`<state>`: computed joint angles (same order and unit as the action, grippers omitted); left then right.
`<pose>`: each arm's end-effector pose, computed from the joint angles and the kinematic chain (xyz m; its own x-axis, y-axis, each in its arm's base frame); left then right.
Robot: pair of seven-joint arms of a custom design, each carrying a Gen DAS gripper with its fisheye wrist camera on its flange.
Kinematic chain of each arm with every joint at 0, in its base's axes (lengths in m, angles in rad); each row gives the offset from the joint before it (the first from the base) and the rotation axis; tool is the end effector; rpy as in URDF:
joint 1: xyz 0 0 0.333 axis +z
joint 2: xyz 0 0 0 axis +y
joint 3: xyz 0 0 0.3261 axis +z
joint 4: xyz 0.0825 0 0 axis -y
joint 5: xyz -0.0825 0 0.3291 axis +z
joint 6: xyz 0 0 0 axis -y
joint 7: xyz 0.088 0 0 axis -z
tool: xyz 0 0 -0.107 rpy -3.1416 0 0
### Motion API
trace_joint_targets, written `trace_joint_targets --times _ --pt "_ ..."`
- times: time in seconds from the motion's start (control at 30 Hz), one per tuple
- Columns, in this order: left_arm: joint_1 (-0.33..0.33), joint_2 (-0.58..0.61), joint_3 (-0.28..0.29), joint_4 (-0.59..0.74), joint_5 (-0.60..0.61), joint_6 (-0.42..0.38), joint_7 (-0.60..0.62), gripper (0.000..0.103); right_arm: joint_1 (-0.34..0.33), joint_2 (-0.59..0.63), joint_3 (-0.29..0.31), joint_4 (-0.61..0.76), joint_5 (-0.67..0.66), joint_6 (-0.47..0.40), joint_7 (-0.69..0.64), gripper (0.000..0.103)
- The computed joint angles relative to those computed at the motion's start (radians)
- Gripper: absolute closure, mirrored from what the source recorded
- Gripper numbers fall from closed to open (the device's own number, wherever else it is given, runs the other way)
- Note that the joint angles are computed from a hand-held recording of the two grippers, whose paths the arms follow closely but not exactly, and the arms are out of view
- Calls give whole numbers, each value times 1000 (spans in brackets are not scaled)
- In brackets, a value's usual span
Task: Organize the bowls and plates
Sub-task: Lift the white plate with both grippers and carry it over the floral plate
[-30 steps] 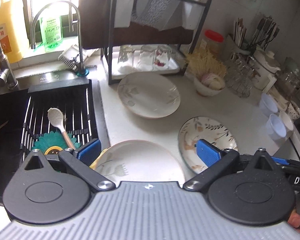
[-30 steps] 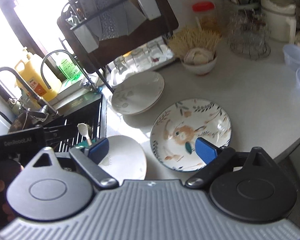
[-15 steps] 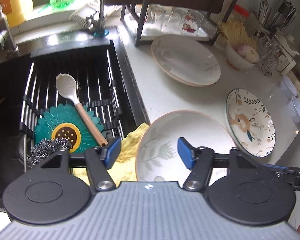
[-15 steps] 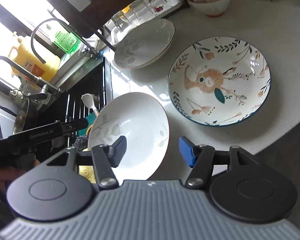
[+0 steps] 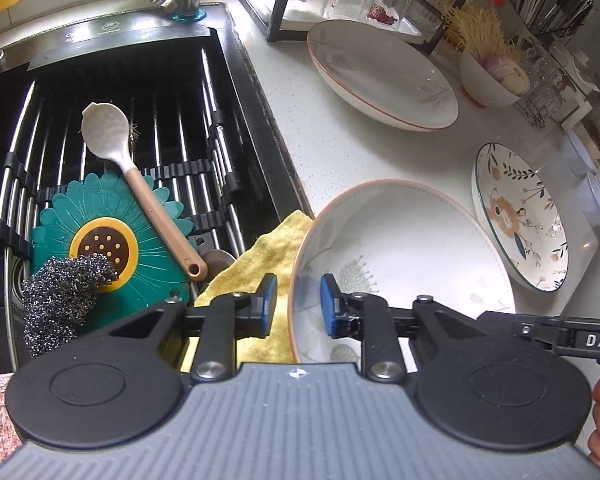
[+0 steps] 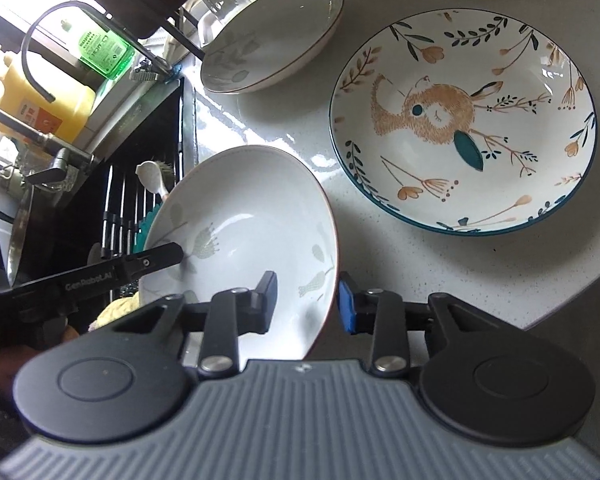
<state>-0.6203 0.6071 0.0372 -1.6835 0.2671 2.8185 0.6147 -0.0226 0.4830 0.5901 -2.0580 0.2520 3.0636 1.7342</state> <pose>0.5613 -0.3918 0.3494 0.0618 -0.9635 0.2604 -0.8742 -0.1781 -0.4518 0.5402 0.2765 0.3463 0.1214 -0.8745 -0.4695 -0.9187 0.0801 -0.3868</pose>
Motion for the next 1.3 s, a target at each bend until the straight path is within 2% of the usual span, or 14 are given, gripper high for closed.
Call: trace_joint_targets --times 0.07,0.17,0.4,0.7,0.9,1.0,1.07,1.2,1.3 --pt "3 2 -5 0 -4 10 5 84 20 4 -26 10 -9 -8 14 76" --pt "-1 4 -1 6 -12 4 -4 84 6 14 -13 10 -9 1 1 78" --pt "2 5 -1 15 -5 -4 11 85 -14 29 8 17 -42 8 -5 78" --pt "15 -18 -8 4 -13 33 29 86 -39 6 25 17 -81 36 -34 78" --pt "3 -40 -1 6 -20 49 34 86 -118 -8 93 -5 -97 72 -44 78" --pt "-35 -56 42 2 7 71 -14 86 -206 7 184 -22 -100 109 -42 78" --pt "-30 -61 36 7 3 83 -28 86 -244 9 217 -30 -118 122 -26 78" --pt "-46 -52 50 47 13 76 -56 86 -298 10 257 -31 -167 124 1 78" --pt "-45 -41 43 89 19 60 -65 86 -319 -2 263 -34 -209 126 22 78"
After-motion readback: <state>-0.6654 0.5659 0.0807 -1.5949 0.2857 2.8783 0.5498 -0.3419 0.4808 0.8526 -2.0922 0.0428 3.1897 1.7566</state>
